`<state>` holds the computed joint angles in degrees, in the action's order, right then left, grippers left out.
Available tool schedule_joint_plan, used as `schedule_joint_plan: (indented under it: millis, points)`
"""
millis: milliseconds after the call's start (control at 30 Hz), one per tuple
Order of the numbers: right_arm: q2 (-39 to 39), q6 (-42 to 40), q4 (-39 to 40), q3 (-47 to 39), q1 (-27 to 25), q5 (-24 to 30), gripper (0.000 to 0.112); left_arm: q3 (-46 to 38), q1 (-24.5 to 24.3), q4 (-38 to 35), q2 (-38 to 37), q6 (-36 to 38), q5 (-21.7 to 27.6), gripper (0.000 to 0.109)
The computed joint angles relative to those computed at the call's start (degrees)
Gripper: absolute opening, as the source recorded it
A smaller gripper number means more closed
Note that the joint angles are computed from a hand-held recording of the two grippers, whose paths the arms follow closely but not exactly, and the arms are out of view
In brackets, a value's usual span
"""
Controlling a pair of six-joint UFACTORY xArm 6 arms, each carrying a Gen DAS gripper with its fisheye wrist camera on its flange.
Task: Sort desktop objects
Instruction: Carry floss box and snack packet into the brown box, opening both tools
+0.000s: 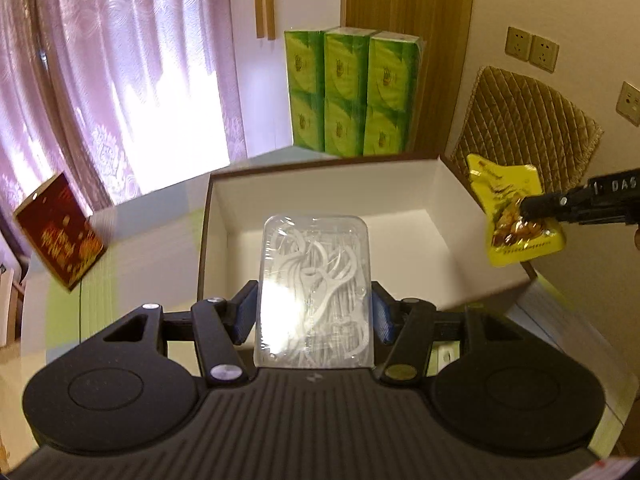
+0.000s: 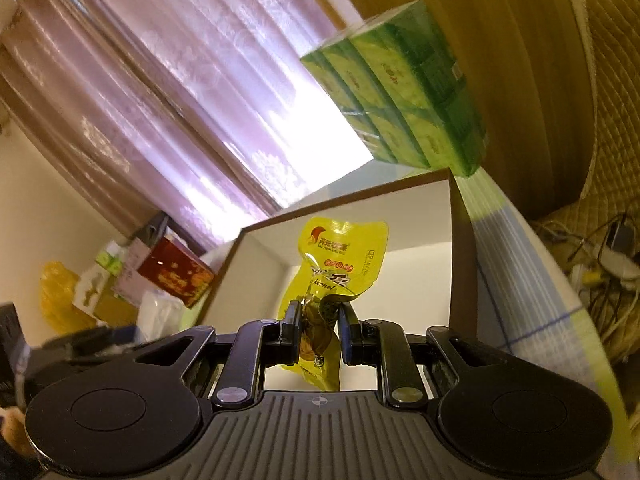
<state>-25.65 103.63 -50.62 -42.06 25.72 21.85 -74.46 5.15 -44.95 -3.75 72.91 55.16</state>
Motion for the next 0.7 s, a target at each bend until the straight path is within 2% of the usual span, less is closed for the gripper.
schedule_joint_plan:
  millis: [300, 700]
  points:
    - [8.6, -18.9, 16.2, -3.7, -4.5, -2.1, 0.016, -9.1, -5.5, 5.9, 9.4, -7.9, -1.6, 0.052]
    - [18.4, -35.8, 31.3, -9.8, -5.0, -1.0, 0.016, -14.5, -10.2, 17.0, 18.3, -15.5, -4.4, 0.052]
